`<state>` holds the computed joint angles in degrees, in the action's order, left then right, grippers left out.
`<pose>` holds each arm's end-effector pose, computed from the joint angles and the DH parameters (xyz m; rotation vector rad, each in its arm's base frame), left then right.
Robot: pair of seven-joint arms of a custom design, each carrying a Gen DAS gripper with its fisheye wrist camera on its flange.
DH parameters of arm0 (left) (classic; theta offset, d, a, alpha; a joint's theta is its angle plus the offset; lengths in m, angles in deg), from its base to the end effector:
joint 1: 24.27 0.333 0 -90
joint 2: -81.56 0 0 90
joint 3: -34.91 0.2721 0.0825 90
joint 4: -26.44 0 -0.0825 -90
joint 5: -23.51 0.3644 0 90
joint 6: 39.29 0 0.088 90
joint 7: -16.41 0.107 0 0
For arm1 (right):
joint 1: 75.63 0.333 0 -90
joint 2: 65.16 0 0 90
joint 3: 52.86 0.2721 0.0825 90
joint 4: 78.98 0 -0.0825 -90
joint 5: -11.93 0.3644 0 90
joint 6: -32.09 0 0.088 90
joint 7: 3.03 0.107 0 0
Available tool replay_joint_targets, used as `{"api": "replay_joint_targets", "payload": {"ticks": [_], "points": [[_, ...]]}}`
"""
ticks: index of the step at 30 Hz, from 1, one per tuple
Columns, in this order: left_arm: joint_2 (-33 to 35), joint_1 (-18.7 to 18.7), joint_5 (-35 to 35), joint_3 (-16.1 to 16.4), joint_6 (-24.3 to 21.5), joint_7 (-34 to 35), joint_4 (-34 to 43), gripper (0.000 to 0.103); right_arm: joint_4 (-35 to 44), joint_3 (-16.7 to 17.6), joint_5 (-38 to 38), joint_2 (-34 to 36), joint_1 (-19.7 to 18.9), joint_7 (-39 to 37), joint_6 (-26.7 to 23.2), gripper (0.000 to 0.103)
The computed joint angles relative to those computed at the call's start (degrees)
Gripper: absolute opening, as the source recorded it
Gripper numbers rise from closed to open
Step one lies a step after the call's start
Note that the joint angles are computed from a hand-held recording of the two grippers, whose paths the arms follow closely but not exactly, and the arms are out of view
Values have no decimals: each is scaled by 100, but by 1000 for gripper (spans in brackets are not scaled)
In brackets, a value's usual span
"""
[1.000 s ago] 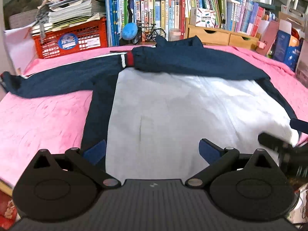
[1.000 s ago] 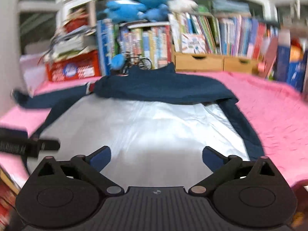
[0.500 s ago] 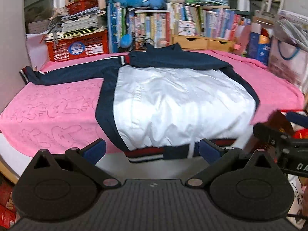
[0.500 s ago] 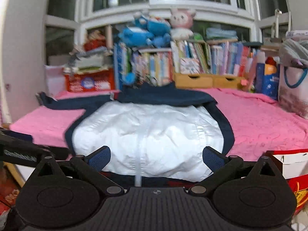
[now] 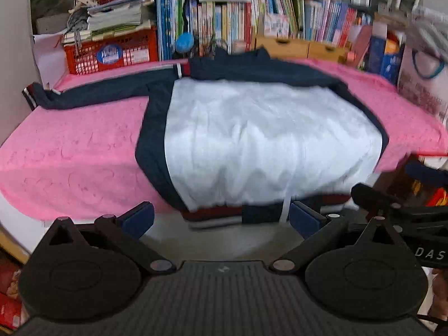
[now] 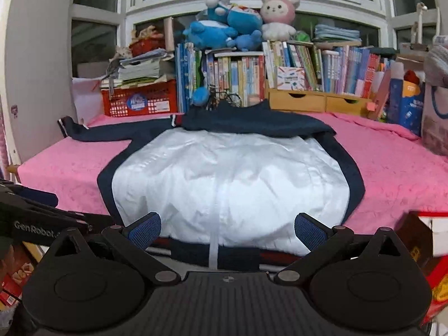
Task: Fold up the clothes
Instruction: 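Grasp the other striped sleeve cuff with the left gripper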
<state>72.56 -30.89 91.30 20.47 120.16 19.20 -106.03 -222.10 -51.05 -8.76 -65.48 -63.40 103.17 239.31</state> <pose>0.4581 -0.2230 0.4202 -1.7776 1.5603 -0.7883 0.4693 0.1637 0.3934 -1.7487 1.1772 -0.6805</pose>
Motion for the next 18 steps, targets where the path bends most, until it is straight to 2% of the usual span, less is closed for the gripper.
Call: {"api": "replay_joint_targets", "payload": {"ticks": [3, 6, 9, 15, 18], "points": [[-86, 295, 551, 164, 79, -601, 34, 103, 323, 119, 712, 367, 102, -574, 207, 103], [71, 614, 470, 438, 1, -571, 198, 103, 702, 232, 1323, 766, 187, -1075, 435, 103], [488, 931, 304, 721, -271, -328, 620, 103, 1229, 341, 1396, 1265, 138, -1347, 533, 103], [1839, 1277, 176, 1328, -513, -203, 2055, 103, 2687, 659, 1378, 2255, -79, -1671, -97, 103], [2656, 1307, -106, 1624, -553, 15, 3046, 103, 3500, 630, 1794, 2747, 84, -1995, -621, 103]]}}
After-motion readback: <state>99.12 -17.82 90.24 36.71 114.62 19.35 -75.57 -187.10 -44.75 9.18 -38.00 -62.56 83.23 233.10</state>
